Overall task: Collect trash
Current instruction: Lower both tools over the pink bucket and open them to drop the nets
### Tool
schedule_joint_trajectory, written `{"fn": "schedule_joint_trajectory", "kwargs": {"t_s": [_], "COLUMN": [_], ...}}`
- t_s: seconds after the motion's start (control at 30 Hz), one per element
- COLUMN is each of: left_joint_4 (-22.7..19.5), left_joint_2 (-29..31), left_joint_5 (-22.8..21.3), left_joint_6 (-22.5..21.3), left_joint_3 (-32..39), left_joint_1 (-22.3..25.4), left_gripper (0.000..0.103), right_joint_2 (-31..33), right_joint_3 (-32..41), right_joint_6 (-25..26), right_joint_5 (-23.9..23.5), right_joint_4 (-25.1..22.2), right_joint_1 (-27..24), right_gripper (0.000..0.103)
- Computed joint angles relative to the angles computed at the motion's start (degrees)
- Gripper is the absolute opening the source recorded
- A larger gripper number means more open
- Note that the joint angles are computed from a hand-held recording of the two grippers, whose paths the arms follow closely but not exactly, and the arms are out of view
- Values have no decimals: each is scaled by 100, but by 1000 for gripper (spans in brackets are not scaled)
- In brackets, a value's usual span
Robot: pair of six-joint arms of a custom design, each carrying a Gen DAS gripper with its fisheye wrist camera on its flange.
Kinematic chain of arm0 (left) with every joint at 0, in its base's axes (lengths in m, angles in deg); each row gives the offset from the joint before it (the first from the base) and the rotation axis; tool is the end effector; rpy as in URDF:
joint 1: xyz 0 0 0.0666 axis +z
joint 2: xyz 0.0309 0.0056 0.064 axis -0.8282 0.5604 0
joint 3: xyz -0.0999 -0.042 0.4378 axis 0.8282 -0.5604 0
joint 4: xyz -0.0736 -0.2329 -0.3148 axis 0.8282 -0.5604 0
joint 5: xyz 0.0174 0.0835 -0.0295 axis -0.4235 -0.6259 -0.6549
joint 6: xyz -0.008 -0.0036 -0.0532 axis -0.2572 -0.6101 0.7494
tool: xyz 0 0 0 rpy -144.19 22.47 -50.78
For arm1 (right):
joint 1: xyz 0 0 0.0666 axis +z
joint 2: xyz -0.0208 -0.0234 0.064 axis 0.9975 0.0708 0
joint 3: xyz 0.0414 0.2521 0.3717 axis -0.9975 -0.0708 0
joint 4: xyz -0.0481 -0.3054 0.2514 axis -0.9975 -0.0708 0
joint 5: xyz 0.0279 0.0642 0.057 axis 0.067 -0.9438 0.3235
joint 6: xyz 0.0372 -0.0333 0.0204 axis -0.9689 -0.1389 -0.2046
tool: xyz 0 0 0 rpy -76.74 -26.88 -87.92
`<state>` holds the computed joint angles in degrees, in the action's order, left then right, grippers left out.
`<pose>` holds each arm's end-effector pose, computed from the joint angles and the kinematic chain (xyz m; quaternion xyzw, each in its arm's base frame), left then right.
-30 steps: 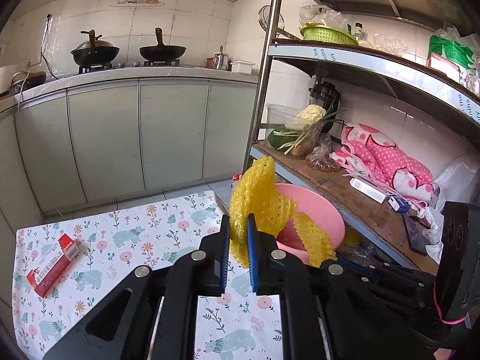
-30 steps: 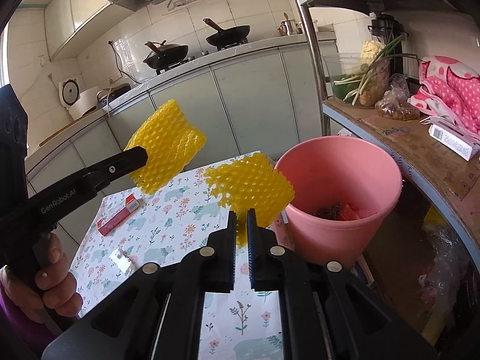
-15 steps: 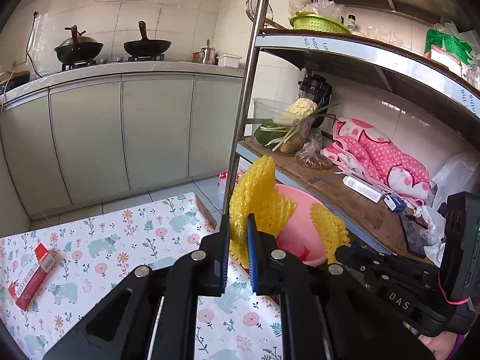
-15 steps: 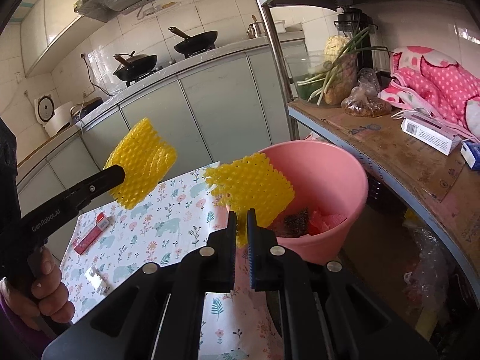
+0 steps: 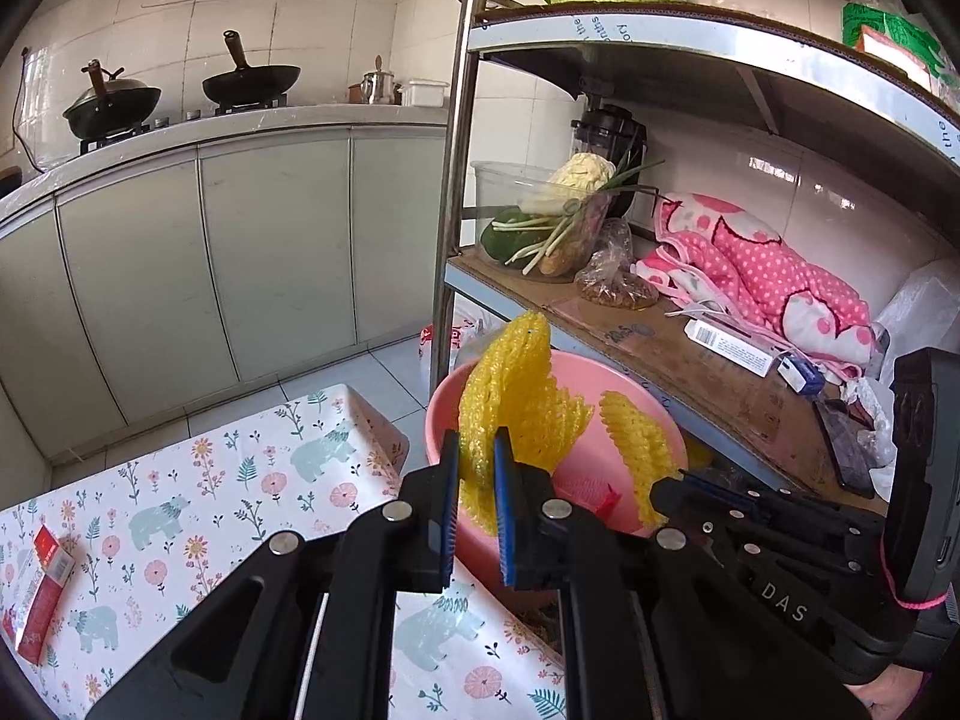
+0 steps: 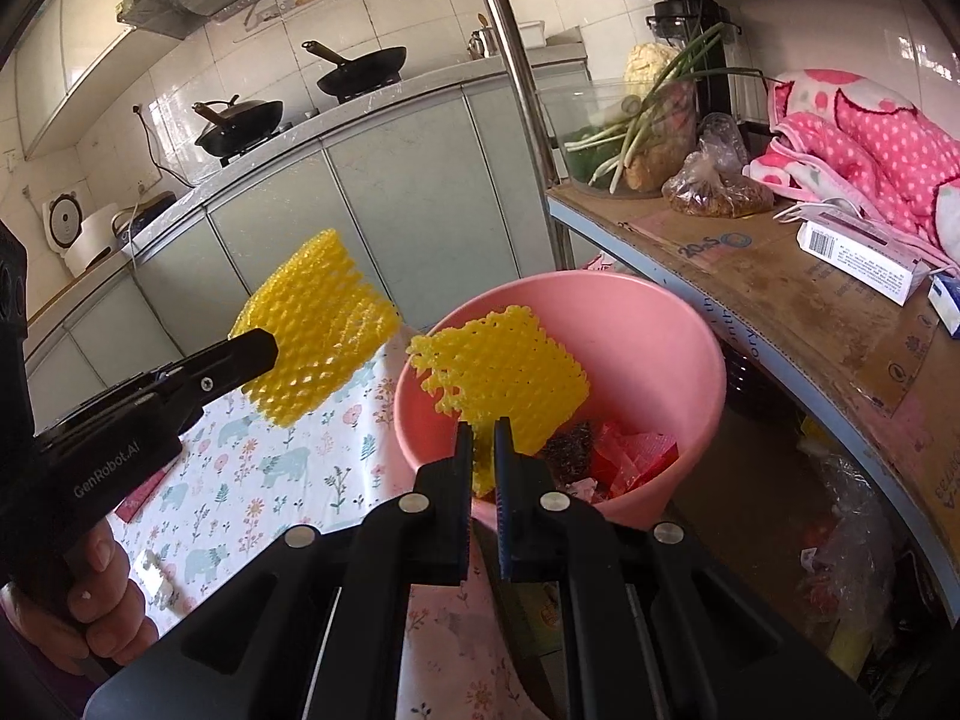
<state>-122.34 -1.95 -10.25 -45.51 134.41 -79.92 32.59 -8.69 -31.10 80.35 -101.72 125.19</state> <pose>0.3616 -0.1497 0.5692 -0.0223 0.8794 -0.0350 0.4744 0.3851 0.3117 0.5062 -0.1142 0.8758 0.2230 0.4125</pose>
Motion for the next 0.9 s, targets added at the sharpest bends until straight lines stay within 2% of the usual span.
{"fn": "schedule_joint_trajectory", "kwargs": {"t_s": [0.4, 0.7, 0.83, 0.9], "left_joint_4": [124, 156, 186, 113], "left_joint_2": [647, 881, 904, 927], "left_joint_5": [274, 411, 385, 505], "left_joint_6": [-118, -125, -91, -24], "left_joint_3": [274, 270, 251, 285], "left_joint_1": [41, 136, 153, 189], "left_gripper": [10, 11, 13, 17], "right_joint_2": [342, 482, 549, 572], "right_joint_3": [141, 161, 211, 222], "right_joint_6": [-39, -61, -159, -192], "right_joint_5": [-111, -105, -134, -168], "right_joint_4": [-56, -60, -188, -225], "right_joint_1": [-224, -318, -343, -361], "right_gripper": [7, 7, 11, 16]}}
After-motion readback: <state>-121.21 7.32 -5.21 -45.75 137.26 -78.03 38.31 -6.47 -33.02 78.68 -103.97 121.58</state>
